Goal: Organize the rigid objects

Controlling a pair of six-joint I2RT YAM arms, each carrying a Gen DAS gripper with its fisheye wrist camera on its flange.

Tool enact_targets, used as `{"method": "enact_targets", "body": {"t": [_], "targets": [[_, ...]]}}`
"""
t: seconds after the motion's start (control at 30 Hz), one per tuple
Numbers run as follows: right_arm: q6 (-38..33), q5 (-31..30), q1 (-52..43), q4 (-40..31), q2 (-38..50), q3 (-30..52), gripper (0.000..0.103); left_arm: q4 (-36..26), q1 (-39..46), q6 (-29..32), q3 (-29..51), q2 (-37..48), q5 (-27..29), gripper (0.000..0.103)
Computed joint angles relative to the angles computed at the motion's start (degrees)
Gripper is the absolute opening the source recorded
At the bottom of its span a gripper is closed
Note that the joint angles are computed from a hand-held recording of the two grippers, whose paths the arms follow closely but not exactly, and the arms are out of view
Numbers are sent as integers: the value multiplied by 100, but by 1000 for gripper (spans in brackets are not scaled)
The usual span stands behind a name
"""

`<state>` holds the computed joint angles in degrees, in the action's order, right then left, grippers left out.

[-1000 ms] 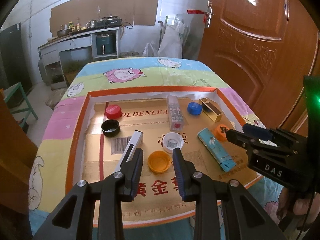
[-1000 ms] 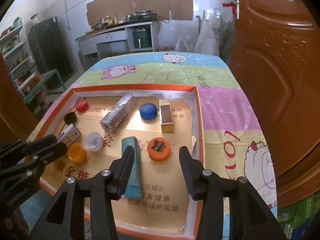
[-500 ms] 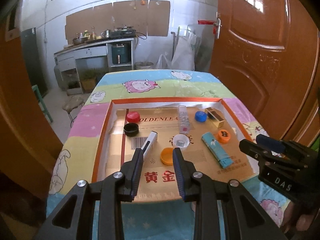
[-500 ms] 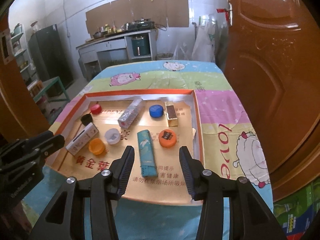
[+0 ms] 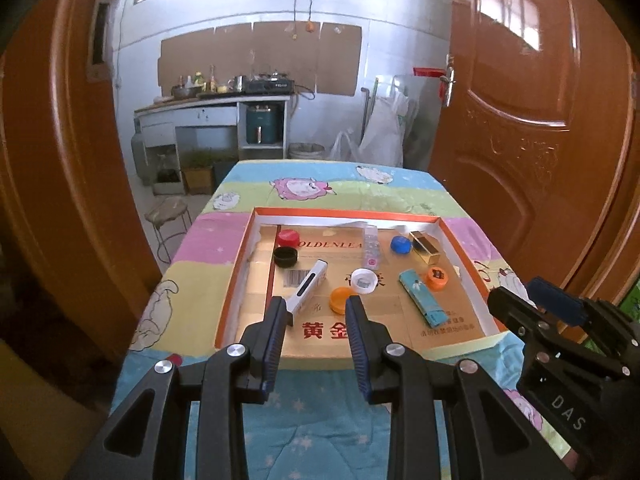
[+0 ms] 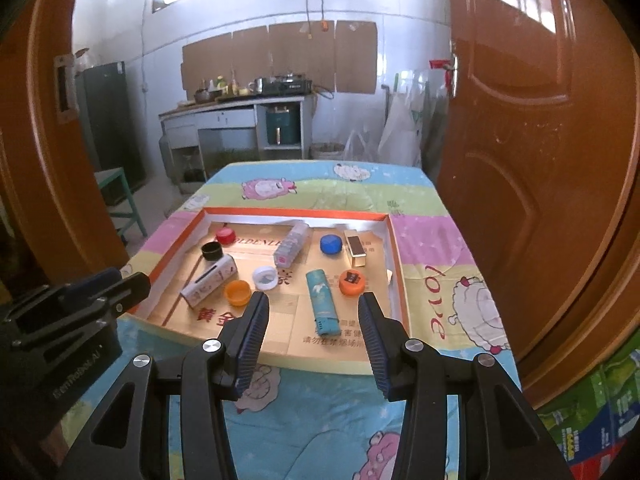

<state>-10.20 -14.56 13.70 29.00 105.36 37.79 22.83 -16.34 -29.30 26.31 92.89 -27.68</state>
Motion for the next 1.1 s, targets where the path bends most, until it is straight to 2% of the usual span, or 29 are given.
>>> {"method": "enact_targets", "body": {"t": [0.13,0.33,0.47,0.77,1.1], "targets": [[66,91,50,248,-454,-496,48,46,-250,-89,-318,-422,-145,31],[183,120,54,485,-1150,-1136,48,-361,-785,-421,-641,-1123,-756,31],[195,94,28,531,-1604,-1471,48,-526,-1034,-636,-861,-1518,-905,31],[180,3,-64,432,-2621,-2170,48,-1522,-1903,-1126,-919,-2184,-1675,30],[163,2,-291,-15,-3573,-2605,48,-3050,-3064,-2364,-601,-2345,-2637,31]]}}
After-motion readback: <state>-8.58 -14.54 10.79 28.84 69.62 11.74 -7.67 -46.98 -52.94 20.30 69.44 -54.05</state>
